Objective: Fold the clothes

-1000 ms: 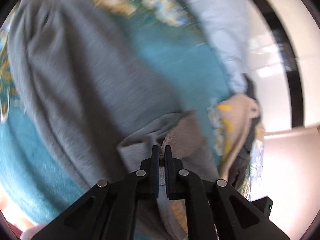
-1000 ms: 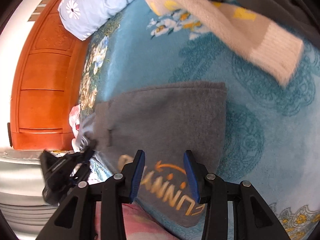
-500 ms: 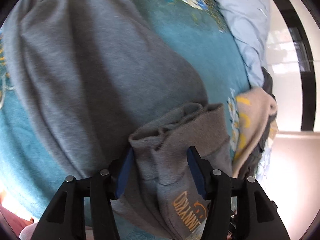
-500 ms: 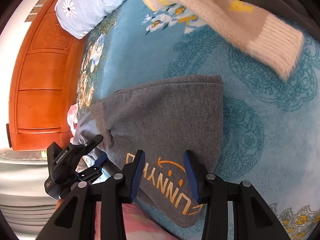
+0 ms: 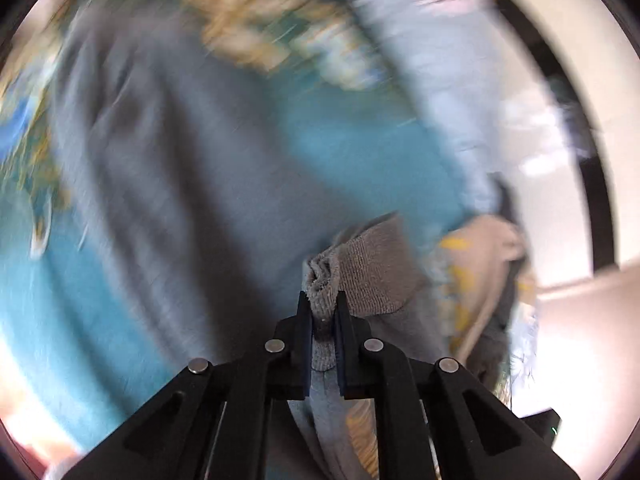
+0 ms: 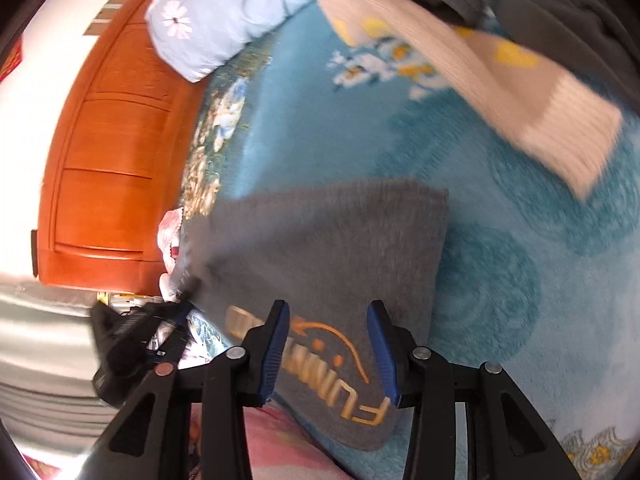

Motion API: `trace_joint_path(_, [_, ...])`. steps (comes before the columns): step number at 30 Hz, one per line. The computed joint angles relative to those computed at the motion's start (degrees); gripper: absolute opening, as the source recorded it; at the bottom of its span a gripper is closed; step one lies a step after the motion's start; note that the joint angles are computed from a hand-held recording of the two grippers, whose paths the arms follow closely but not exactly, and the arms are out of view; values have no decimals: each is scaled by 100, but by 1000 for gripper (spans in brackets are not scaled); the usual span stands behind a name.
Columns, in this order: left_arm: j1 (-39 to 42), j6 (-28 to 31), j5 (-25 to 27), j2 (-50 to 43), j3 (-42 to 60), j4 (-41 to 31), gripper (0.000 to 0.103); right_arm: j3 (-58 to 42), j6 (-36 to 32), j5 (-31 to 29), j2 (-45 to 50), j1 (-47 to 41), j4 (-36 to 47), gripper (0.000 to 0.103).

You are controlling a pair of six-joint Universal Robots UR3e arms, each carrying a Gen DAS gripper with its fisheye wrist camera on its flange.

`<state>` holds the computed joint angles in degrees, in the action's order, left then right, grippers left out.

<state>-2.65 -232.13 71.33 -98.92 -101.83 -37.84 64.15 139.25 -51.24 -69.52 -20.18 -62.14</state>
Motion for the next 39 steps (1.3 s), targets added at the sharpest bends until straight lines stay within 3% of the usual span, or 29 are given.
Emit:
trace_joint_path(2, [277, -272, -544, -149, -248, 28, 9, 12, 39, -81, 41, 89, -91, 45])
trace_joint_path(7, [114, -103, -145, -500, 367, -539, 10, 608, 493, -579, 89, 258, -1061, 45])
trace_joint_path(13, [-47, 194, 204, -819, 1067, -1326, 10, 507, 279, -545, 119, 204, -917, 45])
trace_joint_path(15, [-7, 161, 115, -655, 792, -976, 10, 348, 89, -462, 56, 106, -721, 45])
trace_joint_path(19, [255, -240, -254, -46, -372, 437, 16, -6, -171, -414, 72, -202, -433, 45])
trace_joint_path(23, [420, -875, 66, 533, -1202, 1201, 31, 21, 25, -642, 208, -483, -534, 50])
trace_joint_path(25, [616, -854, -224, 669, -1524, 1472, 31, 119, 141, -719, 290, -546, -523, 50])
trace_joint_path(26, [528, -1130, -98, 552, -1495, 1640, 31, 192, 158, -729, 326, -588, -493, 50])
trace_joint_path(28, [413, -956, -389, -136, -951, 2006, 31, 386, 160, -685, 331, -616, -507, 50])
trace_joint_path(30, [256, -534, -561, -484, -417, 1861, 32, 628, 139, -616, 272, -608, -640, 51])
trace_joint_path(33, [55, 175, -627, -833, 429, 842, 37, 783, 62, -442, 231, -620, -741, 54])
trace_joint_path(36, [6, 453, -590, -974, 803, 179, 37, 777, -55, -234, 280, -624, -608, 54])
trace_joint_path(38, [2, 375, -413, -837, 679, 147, 37, 861, -107, -115, 267, -599, -593, 54])
trace_joint_path(39, [39, 178, -339, -638, 348, 533, 37, 905, -138, -64, 263, -585, -594, 54])
